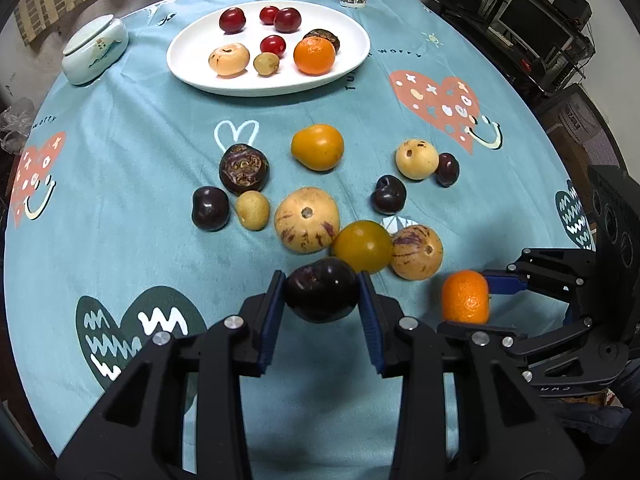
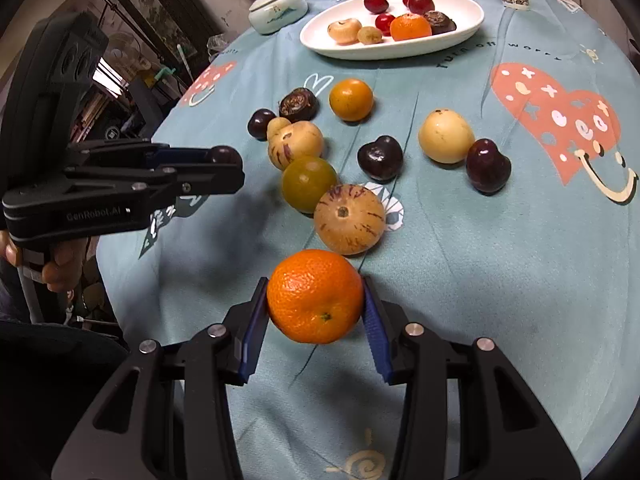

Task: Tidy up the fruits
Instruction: 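Carry the plum and mandarin onto the white plate and open both grippers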

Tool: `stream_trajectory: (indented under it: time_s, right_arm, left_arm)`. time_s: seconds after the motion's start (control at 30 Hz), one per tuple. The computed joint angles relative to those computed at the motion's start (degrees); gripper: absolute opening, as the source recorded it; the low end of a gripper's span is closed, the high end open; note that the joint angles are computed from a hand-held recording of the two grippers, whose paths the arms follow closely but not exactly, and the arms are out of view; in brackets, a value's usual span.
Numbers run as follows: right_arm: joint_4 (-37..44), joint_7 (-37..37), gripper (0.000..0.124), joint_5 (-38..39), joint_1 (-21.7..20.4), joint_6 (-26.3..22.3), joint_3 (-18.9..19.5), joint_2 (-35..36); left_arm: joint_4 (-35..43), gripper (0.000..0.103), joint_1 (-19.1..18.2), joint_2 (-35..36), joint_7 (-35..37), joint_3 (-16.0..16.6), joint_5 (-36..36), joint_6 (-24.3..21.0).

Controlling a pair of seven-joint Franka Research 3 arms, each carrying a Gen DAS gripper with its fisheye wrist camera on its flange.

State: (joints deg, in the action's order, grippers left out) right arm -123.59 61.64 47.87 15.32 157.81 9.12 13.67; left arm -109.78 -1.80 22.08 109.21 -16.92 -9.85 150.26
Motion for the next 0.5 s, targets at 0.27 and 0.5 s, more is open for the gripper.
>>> stream_trajectory:
  time_s: [0.27,0.5]
  right_arm:
    - [1.0,-0.8,0.045,0.2,-0.2,-1.3,0.0,0.7]
    - [2.9,-1.2,0.045,-1.3,-0.5,-3.2,-0.2,1.4]
  left_arm:
    - [1.5,0.037,1.1,1.3,0.6,-0.2,-1.3,-0.6]
    - [4.6,0.037,1.7,3.3,0.3,-0.2,-1.7,-2.6]
